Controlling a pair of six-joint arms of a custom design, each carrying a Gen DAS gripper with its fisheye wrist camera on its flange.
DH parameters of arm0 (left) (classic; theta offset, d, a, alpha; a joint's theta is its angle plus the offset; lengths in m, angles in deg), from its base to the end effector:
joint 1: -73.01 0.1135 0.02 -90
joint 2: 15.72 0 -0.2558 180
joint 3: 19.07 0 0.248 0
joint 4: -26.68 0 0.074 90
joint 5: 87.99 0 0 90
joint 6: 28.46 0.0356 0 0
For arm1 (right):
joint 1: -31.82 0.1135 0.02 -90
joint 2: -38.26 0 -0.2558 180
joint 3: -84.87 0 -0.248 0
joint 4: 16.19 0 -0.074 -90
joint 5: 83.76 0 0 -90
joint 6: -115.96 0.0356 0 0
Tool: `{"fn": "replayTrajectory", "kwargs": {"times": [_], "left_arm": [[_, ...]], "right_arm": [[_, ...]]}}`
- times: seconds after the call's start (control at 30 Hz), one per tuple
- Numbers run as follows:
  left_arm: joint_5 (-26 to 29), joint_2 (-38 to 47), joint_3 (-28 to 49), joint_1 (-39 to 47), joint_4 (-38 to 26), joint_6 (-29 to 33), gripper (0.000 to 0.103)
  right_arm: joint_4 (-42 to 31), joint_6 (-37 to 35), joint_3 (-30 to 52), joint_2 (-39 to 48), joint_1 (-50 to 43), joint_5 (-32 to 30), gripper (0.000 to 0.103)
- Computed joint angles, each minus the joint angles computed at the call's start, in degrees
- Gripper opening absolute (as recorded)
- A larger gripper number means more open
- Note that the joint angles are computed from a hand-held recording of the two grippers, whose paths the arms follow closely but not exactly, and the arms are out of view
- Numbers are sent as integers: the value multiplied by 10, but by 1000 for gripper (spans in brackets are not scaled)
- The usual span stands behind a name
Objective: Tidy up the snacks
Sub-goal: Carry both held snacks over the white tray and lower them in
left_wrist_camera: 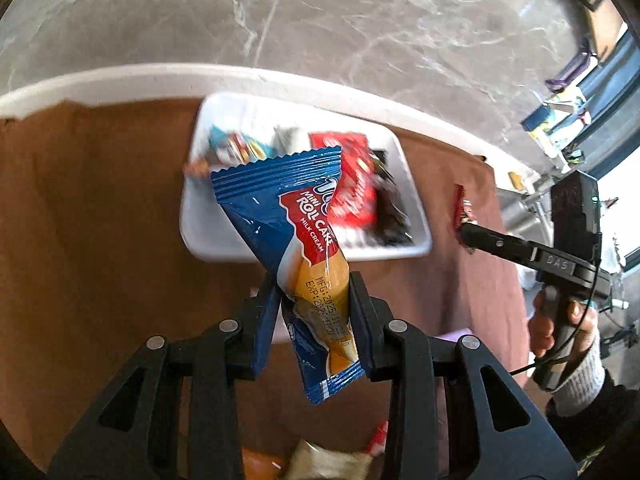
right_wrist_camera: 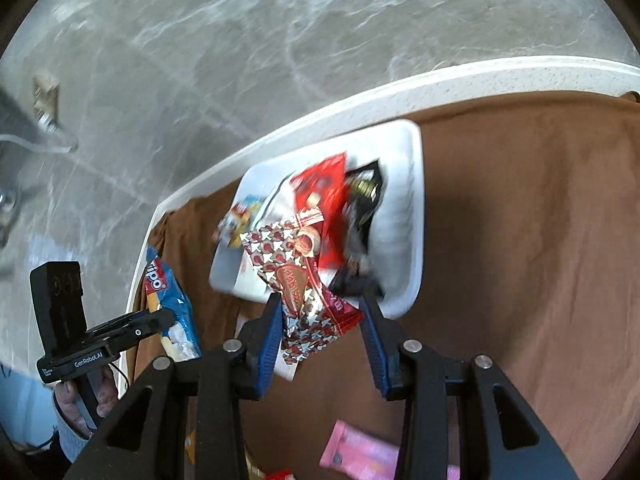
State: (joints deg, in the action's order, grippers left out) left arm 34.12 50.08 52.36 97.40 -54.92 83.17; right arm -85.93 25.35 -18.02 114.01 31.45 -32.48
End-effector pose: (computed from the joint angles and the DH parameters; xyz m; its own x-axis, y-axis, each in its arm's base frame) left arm 0.1783 0.0601 0.2701 -0.9070 -0.0684 -0.4154 0.1097 0.9143 -0.3900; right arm 0.2426 0.0207 0.2727 -0.9272 -0.0023 -0.3746 -0.2353 0.7817 0.5776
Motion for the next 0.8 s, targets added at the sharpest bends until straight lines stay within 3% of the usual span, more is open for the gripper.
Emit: {"fn": "replayTrajectory", "kwargs": {"times": [0.4, 0.63, 0.8], "left_arm": [[-95, 262, 151, -87, 142, 0, 31], [-141, 323, 160, -127, 211, 20, 34], [-161, 341, 152, -150, 241, 8, 37]], "right_arm": [[99, 76, 49, 146, 13, 18, 41], [130, 83, 44, 181, 17, 27, 42], [140, 81, 44, 175, 52, 75, 44]]}}
